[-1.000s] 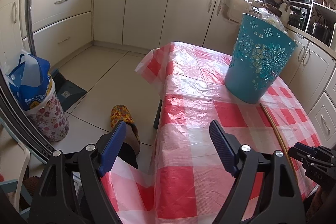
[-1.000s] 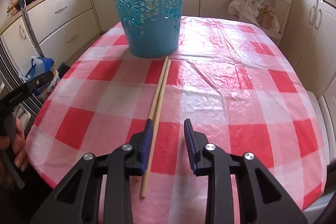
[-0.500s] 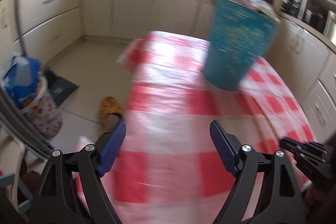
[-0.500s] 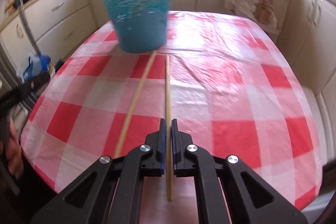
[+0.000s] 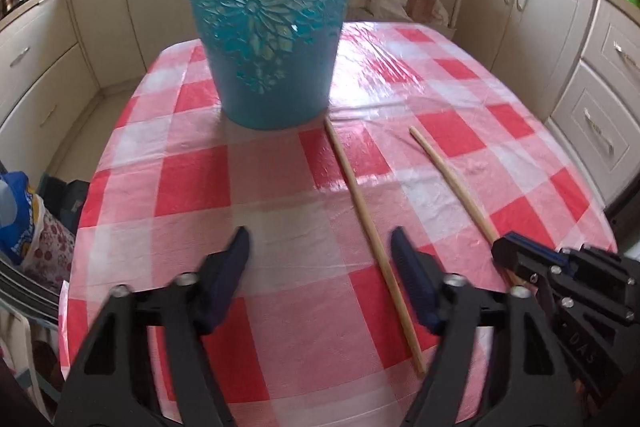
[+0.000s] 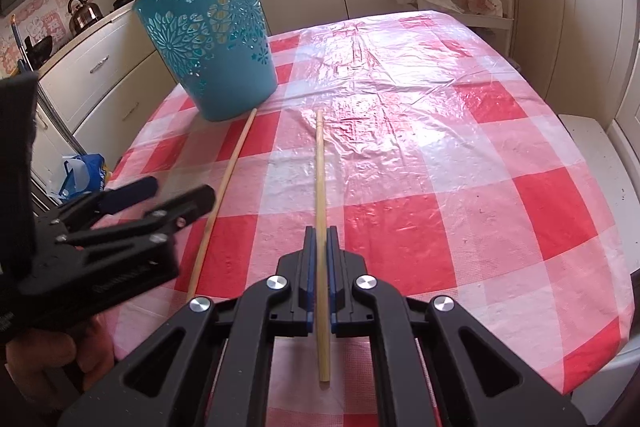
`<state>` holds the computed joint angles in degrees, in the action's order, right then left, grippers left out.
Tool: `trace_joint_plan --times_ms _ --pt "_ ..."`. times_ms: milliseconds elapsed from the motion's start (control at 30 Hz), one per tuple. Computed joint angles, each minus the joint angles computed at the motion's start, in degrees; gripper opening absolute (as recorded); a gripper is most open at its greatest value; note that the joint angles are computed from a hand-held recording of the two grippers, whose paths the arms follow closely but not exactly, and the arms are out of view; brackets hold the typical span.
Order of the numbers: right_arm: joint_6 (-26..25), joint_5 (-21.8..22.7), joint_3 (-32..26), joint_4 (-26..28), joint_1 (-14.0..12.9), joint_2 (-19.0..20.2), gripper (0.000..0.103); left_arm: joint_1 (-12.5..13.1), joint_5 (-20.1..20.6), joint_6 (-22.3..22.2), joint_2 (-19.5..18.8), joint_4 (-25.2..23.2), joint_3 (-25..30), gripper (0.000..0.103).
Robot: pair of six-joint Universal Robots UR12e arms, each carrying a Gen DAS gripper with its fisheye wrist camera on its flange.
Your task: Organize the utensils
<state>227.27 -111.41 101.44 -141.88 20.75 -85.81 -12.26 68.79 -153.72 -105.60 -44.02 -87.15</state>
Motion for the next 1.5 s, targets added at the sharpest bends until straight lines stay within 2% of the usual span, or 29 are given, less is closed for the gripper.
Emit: trace_joint_plan --times_ms 33,67,167,233,333,433,533,600,667,700,800,833,867,1167,1267,1400,1467,1500 --pt "-0.6 0.0 -0.2 0.0 0.2 0.2 0.006 0.2 -0.9 0.1 0.2 0.5 -0.5 0.041" --pt "-1.1 0.0 -0.4 0.1 0.3 0.3 0.006 -0.1 0.7 0.5 0.4 0.6 -0.8 0.025" --pt "-3.0 0.1 -1.1 0.4 0.8 0.9 0.006 0.4 0.3 0.1 1.1 1.5 -1.9 0.008" --pt "-3.7 0.5 -1.4 0.4 1.0 1.1 0.006 0.9 -0.1 -0.6 1.5 1.4 -2.3 0.002" --pt "-3.9 0.4 -1.5 0.5 1.5 1.2 0.006 2.0 -1.4 -1.3 2.7 1.6 -3.9 0.002" --pt "-3.2 0.3 -1.6 0.6 1.7 1.3 0.006 3.3 -6.5 -2.6 3.2 -1.0 -3.9 0.002" --pt "-2.5 0.2 -1.5 0.6 1.8 1.2 0.006 2.9 -8.5 -2.0 3.3 -0.8 -3.6 0.003" --pt "-2.3 0.3 -1.4 0.3 1.7 1.1 0.006 2.0 -8.1 -0.8 3.1 -1.5 -3.0 0.012" --pt "-2.1 0.6 -1.1 -0.2 1.6 1.0 0.006 0.9 -5.8 -0.9 2.4 -1.0 -2.2 0.041" --pt "-2.0 0.7 -0.9 -0.4 1.5 0.9 0.006 0.3 -4.3 -1.3 2.0 -0.9 -1.8 0.044" --pt "-2.2 0.9 -0.7 -1.0 1.4 0.8 0.006 -0.9 -0.6 -0.9 1.1 -1.1 -1.1 0.040" --pt "-2.3 0.9 -0.7 -1.0 1.4 0.8 0.006 -0.9 0.0 -0.3 1.2 -0.3 -1.4 0.018" --pt "-2.3 0.9 -0.6 -1.1 1.4 0.8 0.006 -0.8 0.2 0.5 1.5 -0.2 -1.7 0.005" --pt "-2.5 1.5 -0.6 -1.8 1.2 0.8 0.006 3.6 -3.8 -1.3 4.7 0.5 -5.8 0.004" --pt "-2.9 0.9 -1.0 -2.6 1.1 0.9 0.006 4.9 -6.5 -0.6 5.3 -2.3 -6.0 0.004" --pt "-4.3 1.0 -2.6 -1.5 0.4 1.8 0.006 5.3 -8.5 -0.2 5.0 -3.2 -4.7 0.005" --pt "-5.2 1.9 -3.3 -0.7 -0.1 2.4 0.007 5.0 -8.7 -0.5 4.2 -3.1 -3.4 0.012" --pt "-6.0 2.0 -3.9 -0.1 -0.2 2.7 0.010 4.7 -8.4 -0.6 3.6 -3.2 -2.5 0.015"
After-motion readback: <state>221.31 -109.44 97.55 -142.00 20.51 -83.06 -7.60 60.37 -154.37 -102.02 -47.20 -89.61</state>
